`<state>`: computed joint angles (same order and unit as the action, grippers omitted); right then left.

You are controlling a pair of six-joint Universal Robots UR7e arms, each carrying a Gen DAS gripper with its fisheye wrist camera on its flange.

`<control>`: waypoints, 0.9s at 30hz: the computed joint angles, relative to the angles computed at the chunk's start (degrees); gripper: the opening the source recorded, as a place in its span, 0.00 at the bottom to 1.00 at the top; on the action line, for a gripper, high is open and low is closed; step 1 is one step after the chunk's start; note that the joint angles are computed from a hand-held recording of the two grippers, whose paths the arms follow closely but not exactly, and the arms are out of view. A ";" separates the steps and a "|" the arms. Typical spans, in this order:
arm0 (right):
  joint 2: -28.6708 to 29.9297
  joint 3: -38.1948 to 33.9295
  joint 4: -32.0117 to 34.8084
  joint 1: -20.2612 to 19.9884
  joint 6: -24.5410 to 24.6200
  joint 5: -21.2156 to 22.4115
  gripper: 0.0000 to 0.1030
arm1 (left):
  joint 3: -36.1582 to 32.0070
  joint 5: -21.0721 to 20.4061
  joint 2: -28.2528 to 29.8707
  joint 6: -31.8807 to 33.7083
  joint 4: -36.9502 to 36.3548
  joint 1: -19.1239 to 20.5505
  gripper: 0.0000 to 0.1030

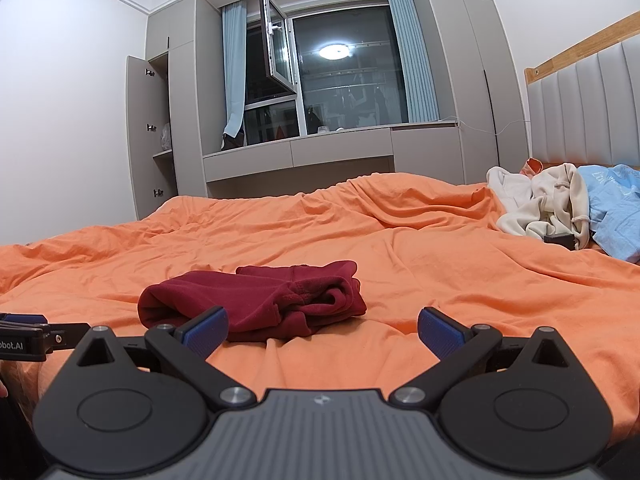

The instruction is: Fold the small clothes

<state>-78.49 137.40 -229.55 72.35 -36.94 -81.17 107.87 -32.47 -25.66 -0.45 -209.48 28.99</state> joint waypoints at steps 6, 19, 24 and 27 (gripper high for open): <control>0.01 -0.01 0.00 0.05 0.00 -0.08 1.00 | -0.72 2.13 0.78 -0.34 0.45 -0.27 0.99; 0.11 -0.03 -0.06 0.14 -0.01 -0.17 1.00 | -2.72 9.44 3.35 4.59 -1.25 -1.84 0.99; 0.07 -0.02 -0.01 0.18 -0.07 -0.22 1.00 | -2.83 9.77 3.26 3.96 -0.43 -1.87 1.00; 0.05 -0.02 0.00 0.22 -0.02 -0.27 1.00 | -2.84 9.93 3.13 3.59 0.05 -1.93 1.00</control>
<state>-78.44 137.38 -229.55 72.57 -36.96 -81.45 105.03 -22.54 -22.53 3.14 -209.43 27.06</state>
